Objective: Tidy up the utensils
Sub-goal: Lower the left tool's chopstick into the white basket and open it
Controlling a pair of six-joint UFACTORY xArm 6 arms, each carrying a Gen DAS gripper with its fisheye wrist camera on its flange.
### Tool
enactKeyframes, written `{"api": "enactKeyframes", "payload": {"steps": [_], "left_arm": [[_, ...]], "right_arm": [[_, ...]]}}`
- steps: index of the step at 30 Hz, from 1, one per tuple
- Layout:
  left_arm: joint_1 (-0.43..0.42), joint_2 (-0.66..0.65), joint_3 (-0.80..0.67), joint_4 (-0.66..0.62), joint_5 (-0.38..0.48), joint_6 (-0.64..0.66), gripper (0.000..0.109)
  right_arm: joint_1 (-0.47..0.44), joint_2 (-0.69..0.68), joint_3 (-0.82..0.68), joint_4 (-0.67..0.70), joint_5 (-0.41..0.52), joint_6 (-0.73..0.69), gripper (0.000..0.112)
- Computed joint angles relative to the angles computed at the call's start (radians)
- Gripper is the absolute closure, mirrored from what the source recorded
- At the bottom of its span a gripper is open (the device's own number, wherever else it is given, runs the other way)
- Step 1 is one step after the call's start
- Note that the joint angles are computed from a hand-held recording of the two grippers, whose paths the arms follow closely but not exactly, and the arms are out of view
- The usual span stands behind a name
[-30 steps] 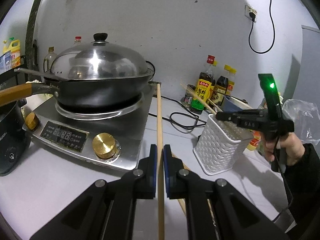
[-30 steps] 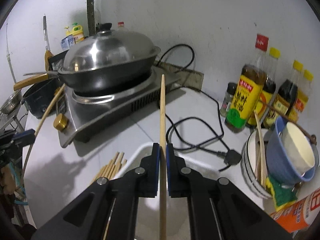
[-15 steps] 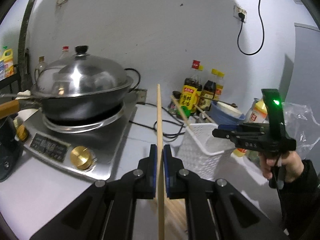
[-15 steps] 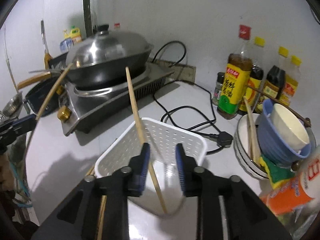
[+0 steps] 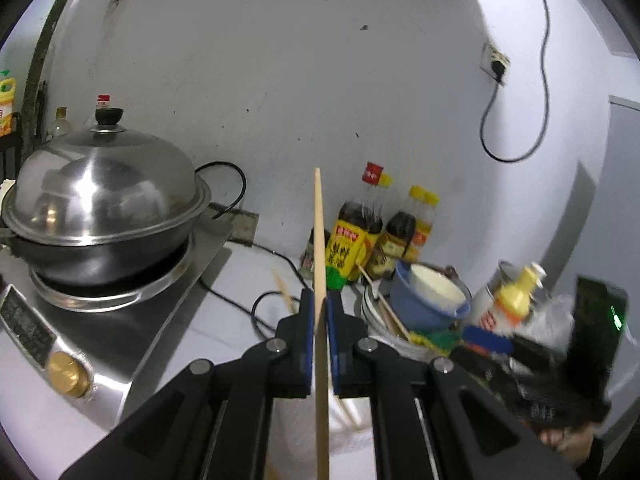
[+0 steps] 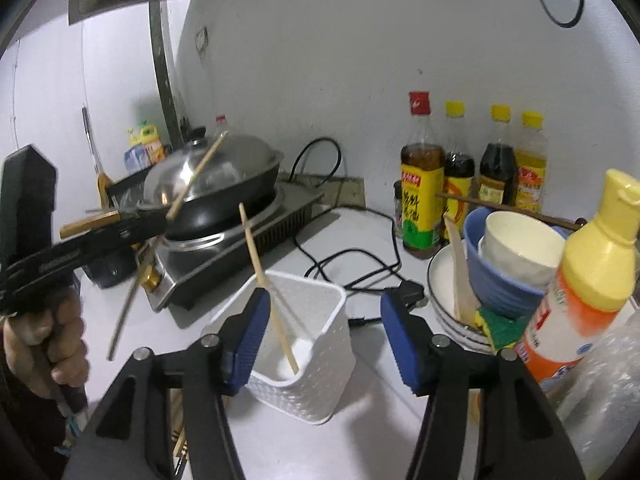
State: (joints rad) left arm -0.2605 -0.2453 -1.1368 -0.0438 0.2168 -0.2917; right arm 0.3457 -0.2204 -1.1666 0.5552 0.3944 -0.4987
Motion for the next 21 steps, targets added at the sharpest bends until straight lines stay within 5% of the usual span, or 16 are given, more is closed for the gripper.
{"api": "enactKeyframes", "payload": {"steps": [8,14,19,21], "left_arm": [[-0.014,0.185,-0.175,0.445,-0.054,-0.549,0.103],[-0.027,0.292,-0.26,0.567,-0.013,-0.765,0.103],[-0.034,0.296,-0.258,0.816,0.035,-1.032,0.103],[-0.04,0.29,-0.249,0.838,0.045,-1.041,0.103]], "right_arm": [[-0.04,-0.03,0.035,0.091,-0.077,-0.064,0.05],[-0.062,-0.031,0.04,0.364,-0.113,-0.255,0.047],[-0.091,-0.03,0.047,0.365,-0.107,-0.227,0.046],[-0.09,-0.028,0.059,0.294,-0.129,-0.169,0.046]]}}
